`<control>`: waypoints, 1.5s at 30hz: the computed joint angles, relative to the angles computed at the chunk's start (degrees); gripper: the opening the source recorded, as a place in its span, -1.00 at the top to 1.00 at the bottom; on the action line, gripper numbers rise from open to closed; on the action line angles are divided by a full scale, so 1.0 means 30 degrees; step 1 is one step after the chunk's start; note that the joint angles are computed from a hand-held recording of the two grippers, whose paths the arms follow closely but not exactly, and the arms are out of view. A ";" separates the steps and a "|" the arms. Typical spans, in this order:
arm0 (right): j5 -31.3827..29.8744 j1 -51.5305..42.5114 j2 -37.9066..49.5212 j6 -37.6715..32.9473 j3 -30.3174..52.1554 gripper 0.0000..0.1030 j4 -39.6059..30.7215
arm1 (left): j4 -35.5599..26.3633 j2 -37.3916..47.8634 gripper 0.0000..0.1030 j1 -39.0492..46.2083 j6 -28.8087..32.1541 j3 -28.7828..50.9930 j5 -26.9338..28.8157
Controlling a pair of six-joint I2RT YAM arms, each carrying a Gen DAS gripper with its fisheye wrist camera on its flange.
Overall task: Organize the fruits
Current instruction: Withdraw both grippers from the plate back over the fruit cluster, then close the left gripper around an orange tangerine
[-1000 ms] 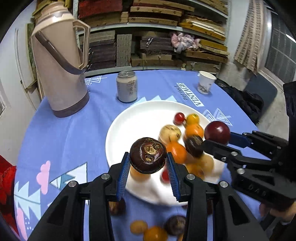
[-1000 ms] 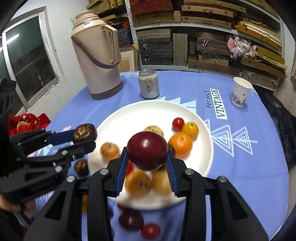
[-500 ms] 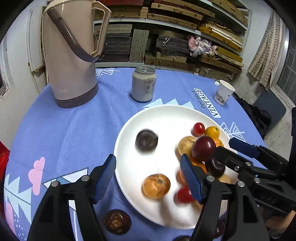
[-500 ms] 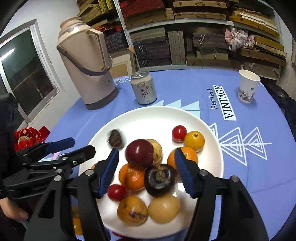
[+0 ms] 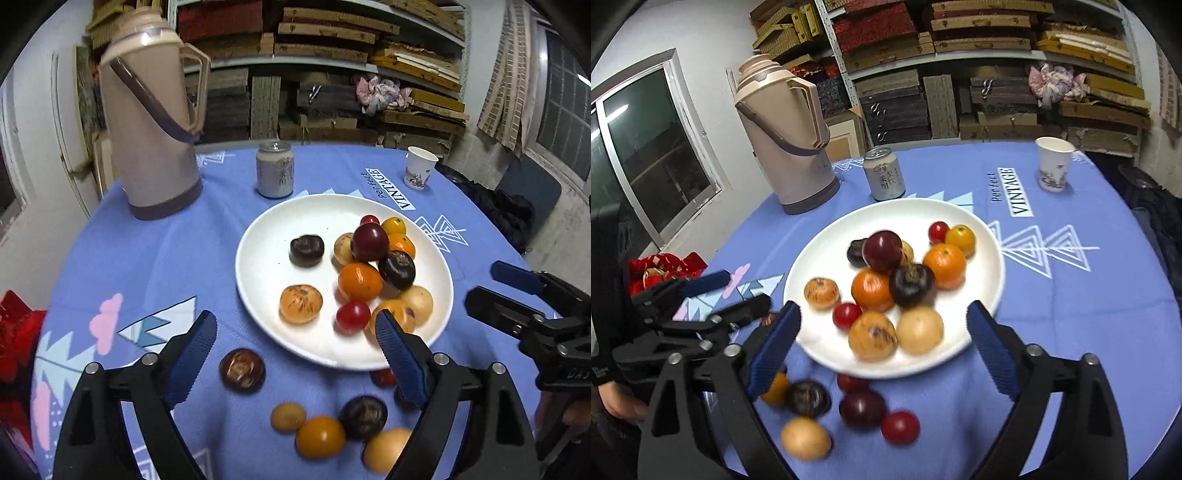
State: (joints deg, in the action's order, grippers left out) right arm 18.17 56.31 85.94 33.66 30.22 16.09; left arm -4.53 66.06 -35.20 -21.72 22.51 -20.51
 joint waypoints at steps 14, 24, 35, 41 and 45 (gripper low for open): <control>0.4471 0.6167 -0.1901 0.4624 -0.3433 -0.80 -0.0527 | -0.3441 -0.4432 -0.78 -0.6062 -0.4960 -0.3417 -0.3565; 0.6967 0.9257 -0.1926 0.7867 -0.4910 -0.81 -0.0548 | -0.1214 -0.2003 -0.78 -0.6987 -0.6374 -0.4528 -0.3295; 0.6404 0.9092 -0.1395 0.7378 -0.5205 -0.81 0.0742 | 0.3055 0.1675 -0.70 -0.5230 -0.5110 -0.4761 -0.2316; 0.5969 0.8600 -0.0542 0.6927 -0.4738 -0.81 0.1040 | 0.5680 0.4168 -0.07 -0.3149 -0.3734 -0.4698 -0.0043; 0.5320 0.8140 0.0160 0.6595 -0.4393 -0.81 0.1171 | 0.6315 0.4972 -0.04 -0.2784 -0.3073 -0.4421 -0.0012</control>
